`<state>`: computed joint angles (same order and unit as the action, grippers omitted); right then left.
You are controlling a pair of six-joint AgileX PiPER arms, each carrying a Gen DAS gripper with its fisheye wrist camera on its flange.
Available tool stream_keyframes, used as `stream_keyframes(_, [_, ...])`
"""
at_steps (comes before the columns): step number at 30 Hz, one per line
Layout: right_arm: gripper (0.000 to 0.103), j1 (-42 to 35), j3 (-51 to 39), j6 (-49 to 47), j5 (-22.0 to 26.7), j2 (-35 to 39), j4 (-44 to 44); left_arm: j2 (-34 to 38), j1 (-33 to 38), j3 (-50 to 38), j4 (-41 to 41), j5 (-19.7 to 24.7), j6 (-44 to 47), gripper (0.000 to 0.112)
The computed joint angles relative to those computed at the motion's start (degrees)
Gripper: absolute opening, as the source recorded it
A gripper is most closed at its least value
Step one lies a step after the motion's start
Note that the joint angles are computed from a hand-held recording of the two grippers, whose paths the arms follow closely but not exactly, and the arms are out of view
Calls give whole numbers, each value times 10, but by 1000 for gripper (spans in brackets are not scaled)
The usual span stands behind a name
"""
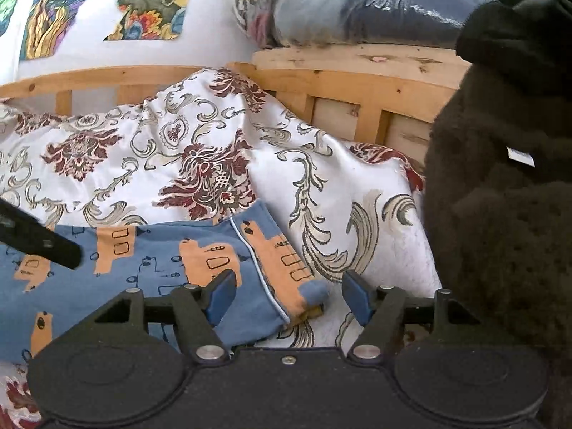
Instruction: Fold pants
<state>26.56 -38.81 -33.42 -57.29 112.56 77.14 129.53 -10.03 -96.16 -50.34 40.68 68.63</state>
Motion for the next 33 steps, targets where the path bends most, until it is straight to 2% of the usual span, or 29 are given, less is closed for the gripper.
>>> stream_keyframes(5, [68,-1,7,10,1,-1,-19,-55,47,110,-72,-40,73,80])
stream_keyframes(8, [68,11,8,5,-7,3,-37,-77,85,156,-112,-50,92,80])
stream_keyframes(11, [68,12,8,8,3,4,-54,-79,117,172,-112,-56,79,80])
stream_keyframes(14, [69,-8,-5,-10,50,5,-45,-75,143,183,-107,-70,78,80])
stream_keyframes(17, [69,-32,-1,16,81,2,-65,-72,167,194,-123,-63,113,80])
stream_keyframes(21, [69,-22,0,8,72,0,-53,-89,184,220,-134,-72,155,80])
stream_keyframes(24, [73,-3,7,2,43,-8,-45,-111,198,244,-132,-87,177,80])
stream_keyframes(26, [75,-3,4,-8,51,-9,-48,-118,212,255,-137,-94,182,80])
stream_keyframes(28, [75,-2,-5,-32,62,-7,-36,-116,229,246,-120,-73,151,80])
stream_keyframes(30, [75,12,-3,-42,53,-13,-46,-123,237,243,-107,-59,119,80])
stream_keyframes(32, [79,6,-4,-53,81,-32,-92,-128,242,226,-87,-33,92,80])
stream_keyframes(33, [84,-10,-5,-43,113,-45,-144,-128,246,213,-79,-16,86,81])
